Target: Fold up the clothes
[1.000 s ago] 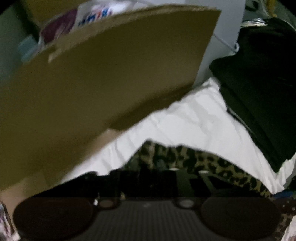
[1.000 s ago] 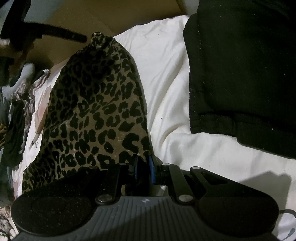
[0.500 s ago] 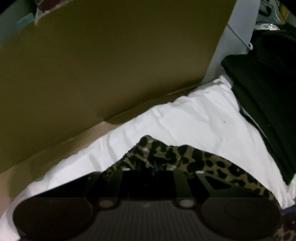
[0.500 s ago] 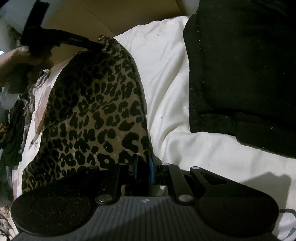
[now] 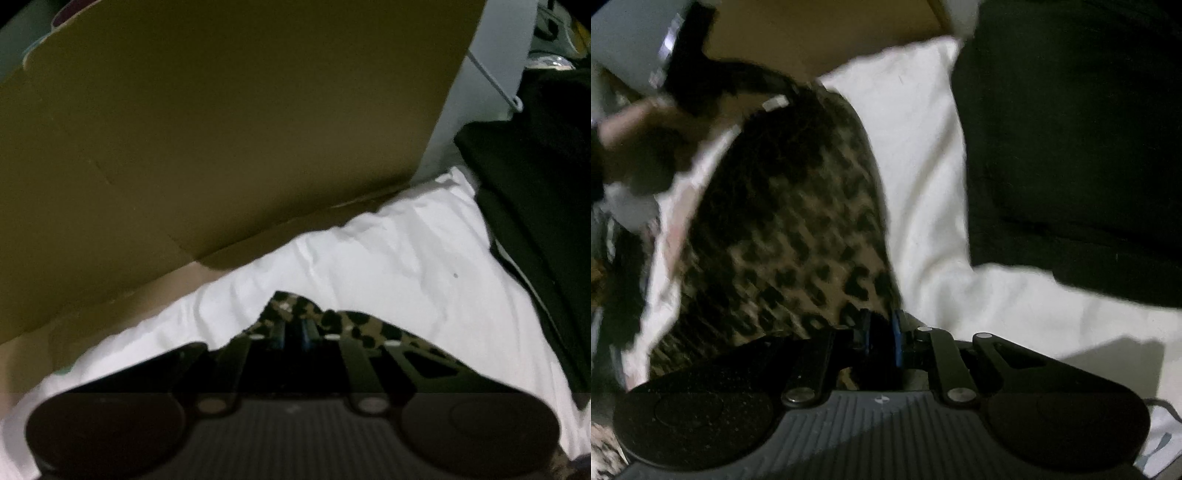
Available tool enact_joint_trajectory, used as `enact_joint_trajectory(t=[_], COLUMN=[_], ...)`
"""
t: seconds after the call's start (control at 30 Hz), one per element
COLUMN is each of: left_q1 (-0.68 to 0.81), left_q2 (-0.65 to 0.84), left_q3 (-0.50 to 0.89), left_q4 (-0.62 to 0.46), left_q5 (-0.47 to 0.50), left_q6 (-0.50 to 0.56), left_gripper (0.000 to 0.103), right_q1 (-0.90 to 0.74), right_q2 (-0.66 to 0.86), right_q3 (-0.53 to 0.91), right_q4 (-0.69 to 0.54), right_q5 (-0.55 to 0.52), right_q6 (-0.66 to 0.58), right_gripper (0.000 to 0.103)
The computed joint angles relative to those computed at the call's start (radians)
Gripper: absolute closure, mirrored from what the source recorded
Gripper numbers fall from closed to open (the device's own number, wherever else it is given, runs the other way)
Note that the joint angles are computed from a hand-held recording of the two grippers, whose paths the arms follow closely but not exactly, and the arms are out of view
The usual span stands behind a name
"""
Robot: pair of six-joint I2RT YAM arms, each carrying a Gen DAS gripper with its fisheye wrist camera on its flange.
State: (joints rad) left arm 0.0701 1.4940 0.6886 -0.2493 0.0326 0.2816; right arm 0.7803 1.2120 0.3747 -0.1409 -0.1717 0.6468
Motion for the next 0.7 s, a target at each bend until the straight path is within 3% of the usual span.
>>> enact_joint_trajectory(t=[0.2,0.47,0.57,0.7], left_q1=[0.002,-0.001,-0.002,-0.007], left_q2=[0.002,-0.007,-0.008,-0.016], left_q3=[0.021,0.006,0.011,0.025], left_q4=[-0.033,-0.012,-0.019,-0.037], left_q5=[0.003,-0.002,-0.004,-0.013], left_q6=[-0.011,-0.011,-0.002,-0.003], left_gripper=[0.095,0.095,0.095,0.095], right_q1=[0.031,0.067,0.081,0.092], right_q2=[0.001,0.202,0.246,0.244], right_q3=[0.042,0.05,0.052,0.018], right_q4=[0.058,0.248,0.236,0.238], right_q5=[0.014,0.013,0.037,0.043], right_q6=[0.0,-0.041,-0.059,-0.068], right_gripper=[0.091,0.091,0.089,0.096])
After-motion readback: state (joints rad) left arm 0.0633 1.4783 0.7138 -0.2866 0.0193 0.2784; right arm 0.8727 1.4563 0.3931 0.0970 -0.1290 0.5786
